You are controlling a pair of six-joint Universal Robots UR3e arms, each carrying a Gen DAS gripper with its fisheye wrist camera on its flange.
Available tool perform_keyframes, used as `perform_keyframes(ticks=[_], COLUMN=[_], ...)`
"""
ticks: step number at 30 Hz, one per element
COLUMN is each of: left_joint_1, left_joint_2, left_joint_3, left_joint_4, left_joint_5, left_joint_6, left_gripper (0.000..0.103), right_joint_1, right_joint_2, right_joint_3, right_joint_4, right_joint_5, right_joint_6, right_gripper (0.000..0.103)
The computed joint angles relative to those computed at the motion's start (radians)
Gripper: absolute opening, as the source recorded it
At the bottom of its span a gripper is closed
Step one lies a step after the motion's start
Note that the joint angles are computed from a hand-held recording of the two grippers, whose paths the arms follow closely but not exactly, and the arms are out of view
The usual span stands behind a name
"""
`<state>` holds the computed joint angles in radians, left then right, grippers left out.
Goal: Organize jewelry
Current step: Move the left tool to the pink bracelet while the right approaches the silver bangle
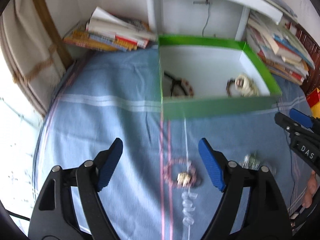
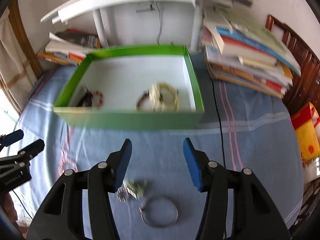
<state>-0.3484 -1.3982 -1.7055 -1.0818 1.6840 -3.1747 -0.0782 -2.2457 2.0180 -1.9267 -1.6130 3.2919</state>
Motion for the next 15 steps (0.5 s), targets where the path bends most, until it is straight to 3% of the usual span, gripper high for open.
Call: perform_keyframes(ticks=[6,15], left_joint_1=[0.027,-0.003], left_joint_2=[0.114,0.157], left_joint_3=[-0.146,-0.214], left_joint_4=[-0.026,-0.008], left_joint_5=[-0.025,-0.056], left_joint_6=[0.012,-0.026], left_gripper=[0.078,0.084], right_joint_1=[-0.044,-0.089], right_joint_2=[-0.165,-0.329], right_joint_3=[0.100,0.164], right_joint_4=[0.131,0.267], right_joint_5=[0.011,0.024], right_joint_6=[0.006,-0.012], right_gripper=[0.053,0.053])
